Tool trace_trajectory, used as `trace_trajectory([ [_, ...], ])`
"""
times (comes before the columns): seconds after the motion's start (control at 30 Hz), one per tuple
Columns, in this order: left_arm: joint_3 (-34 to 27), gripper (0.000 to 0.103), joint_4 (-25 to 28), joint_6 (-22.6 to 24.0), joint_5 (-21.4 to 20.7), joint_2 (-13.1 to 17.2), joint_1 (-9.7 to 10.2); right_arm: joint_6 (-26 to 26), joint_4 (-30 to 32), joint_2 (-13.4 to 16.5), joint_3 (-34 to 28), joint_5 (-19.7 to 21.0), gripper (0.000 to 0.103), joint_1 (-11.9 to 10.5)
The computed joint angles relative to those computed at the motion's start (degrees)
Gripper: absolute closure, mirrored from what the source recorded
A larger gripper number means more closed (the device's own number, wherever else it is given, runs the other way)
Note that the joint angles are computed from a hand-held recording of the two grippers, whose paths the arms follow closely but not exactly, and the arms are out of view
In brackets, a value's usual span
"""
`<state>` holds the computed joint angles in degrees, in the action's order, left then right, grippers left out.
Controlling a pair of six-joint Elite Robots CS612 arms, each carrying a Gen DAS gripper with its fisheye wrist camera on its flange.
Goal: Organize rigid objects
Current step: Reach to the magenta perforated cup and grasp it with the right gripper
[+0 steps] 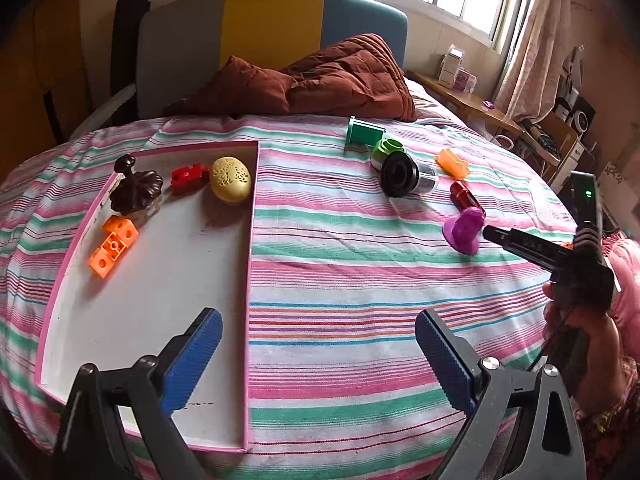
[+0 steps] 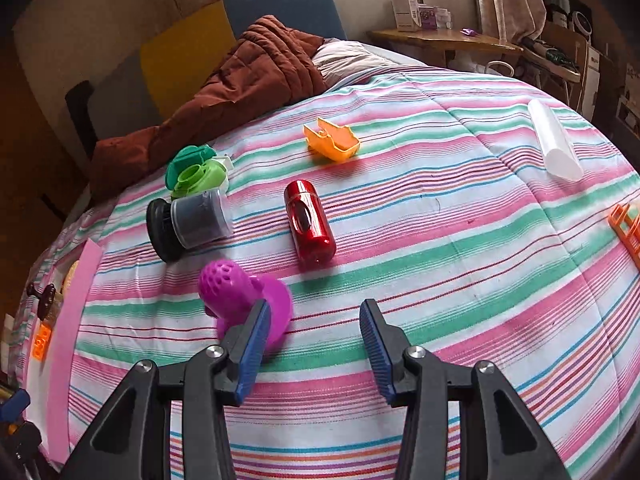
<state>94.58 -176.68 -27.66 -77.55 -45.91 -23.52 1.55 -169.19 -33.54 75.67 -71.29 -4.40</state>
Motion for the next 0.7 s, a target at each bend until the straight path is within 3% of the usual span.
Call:
trace_trajectory([
  [0.1, 0.08, 0.005, -0.01, -0.32, 0.29, -0.06, -0.04, 0.63, -3.83, -0.1, 0.76, 3.07, 0.057, -0.41],
  [0.23, 0.15, 0.005, 0.11, -0.46, 1.04, -0.19, -0.15, -4.51, -5.32, 0.19, -0.02, 4.47, 0.057, 0.45],
  [0.4, -0.23, 0.005, 0.75, -0.07, 1.31, -0.18, -0.18, -9.3, -3.45, 1.58, -2.32, 0.92, 0.057, 2.13],
  [0.43, -0.41, 0.005, 0.88, 0.36, 1.53, -0.15, -0.23, -9.46, -2.74, 1.95, -2.86, 0.01, 0.058, 2.33],
  [0.5, -1.03, 0.005, 1.15, 1.14, 1.86, 0.01, -0.32, -8.93, -1.35, 2.3, -3.35, 0.17, 0.069, 2.22],
  [0.6, -2.87, 0.005, 1.67, 2.17, 1.84, 0.64, -0.3, -7.34, -2.96, 2.21, -2.85, 1.04, 0.071, 1.73],
  [0.7, -6.79, 0.003, 3.48, 3.79, 1.82, 2.27, -0.21, -8.0, -3.9, 1.79, -1.8, -1.16, 0.07, 1.8],
])
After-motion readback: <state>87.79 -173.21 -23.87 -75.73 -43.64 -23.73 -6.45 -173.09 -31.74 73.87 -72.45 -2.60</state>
